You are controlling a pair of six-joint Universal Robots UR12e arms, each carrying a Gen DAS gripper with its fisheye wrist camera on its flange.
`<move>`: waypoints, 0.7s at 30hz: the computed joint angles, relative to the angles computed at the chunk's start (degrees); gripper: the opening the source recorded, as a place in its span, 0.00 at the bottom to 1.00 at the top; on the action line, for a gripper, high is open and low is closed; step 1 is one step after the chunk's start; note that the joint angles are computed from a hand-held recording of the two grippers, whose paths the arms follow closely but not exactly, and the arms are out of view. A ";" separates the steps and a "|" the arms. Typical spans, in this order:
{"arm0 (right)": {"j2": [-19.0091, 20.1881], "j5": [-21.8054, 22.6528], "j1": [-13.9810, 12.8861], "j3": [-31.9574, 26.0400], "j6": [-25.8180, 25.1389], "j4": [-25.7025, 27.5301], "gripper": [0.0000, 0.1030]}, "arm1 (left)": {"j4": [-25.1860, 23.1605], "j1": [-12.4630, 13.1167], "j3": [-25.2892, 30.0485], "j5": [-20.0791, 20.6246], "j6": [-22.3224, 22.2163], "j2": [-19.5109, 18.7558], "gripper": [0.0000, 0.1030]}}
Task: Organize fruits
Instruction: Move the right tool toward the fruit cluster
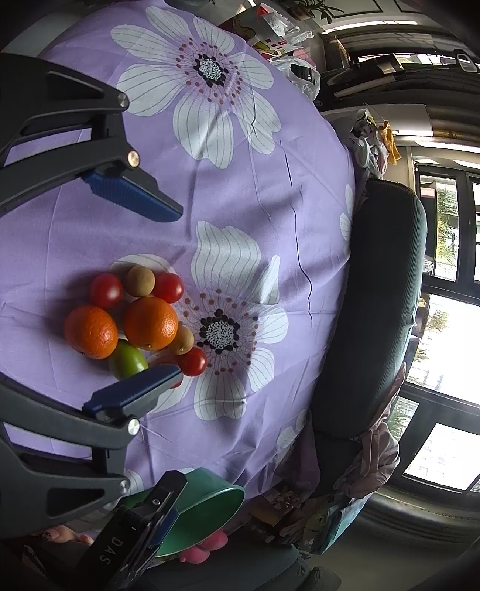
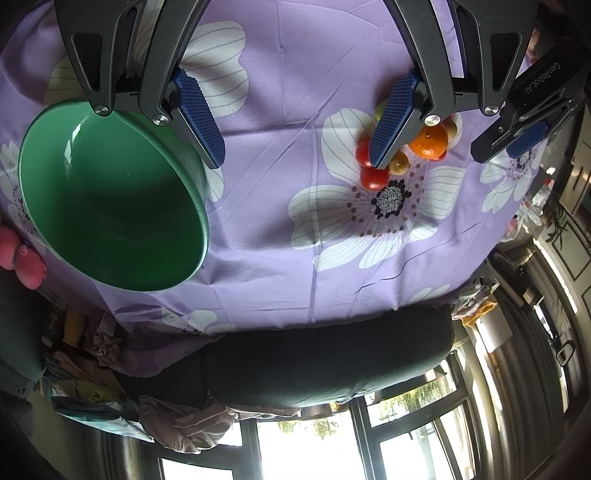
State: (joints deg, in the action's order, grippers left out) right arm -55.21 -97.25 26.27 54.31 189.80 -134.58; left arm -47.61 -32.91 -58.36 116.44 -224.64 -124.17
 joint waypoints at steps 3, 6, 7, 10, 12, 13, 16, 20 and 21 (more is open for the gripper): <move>-0.05 -0.10 0.10 -0.04 -0.29 -0.01 0.79 | 0.31 0.19 -0.34 -1.24 -0.23 0.29 0.73; -0.28 1.63 -0.10 0.08 -0.33 0.02 0.79 | 0.93 0.50 -0.92 -3.44 -0.24 0.80 0.71; -0.45 2.63 -0.23 0.21 -0.19 -0.07 0.76 | 1.11 0.58 -1.08 -4.24 -0.23 0.95 0.69; -0.84 8.33 -1.06 0.24 0.61 0.78 0.71 | 1.65 0.78 -1.63 -6.60 0.28 1.43 0.65; -0.95 13.86 -1.87 0.08 1.71 1.94 0.65 | 1.18 0.82 -1.77 -7.97 1.40 1.65 0.63; -0.91 16.60 -2.19 -0.09 2.29 2.75 0.64 | 0.84 0.78 -1.79 -8.26 1.81 1.72 0.62; -0.66 22.74 -2.83 -0.44 3.52 4.50 0.64 | 0.35 0.65 -2.18 -8.71 2.09 2.04 0.61; -0.19 27.03 -2.96 -1.11 3.84 6.94 0.64 | 1.65 0.99 -3.60 -12.75 1.28 2.81 0.58; -0.12 27.39 -2.89 -1.14 3.80 7.25 0.64 | 1.59 0.85 -3.68 -12.80 1.35 2.84 0.58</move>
State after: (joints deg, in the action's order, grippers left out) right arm -55.33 -69.86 23.38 53.17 193.61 -127.33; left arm -46.03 -32.06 -62.04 103.64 -223.29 -121.33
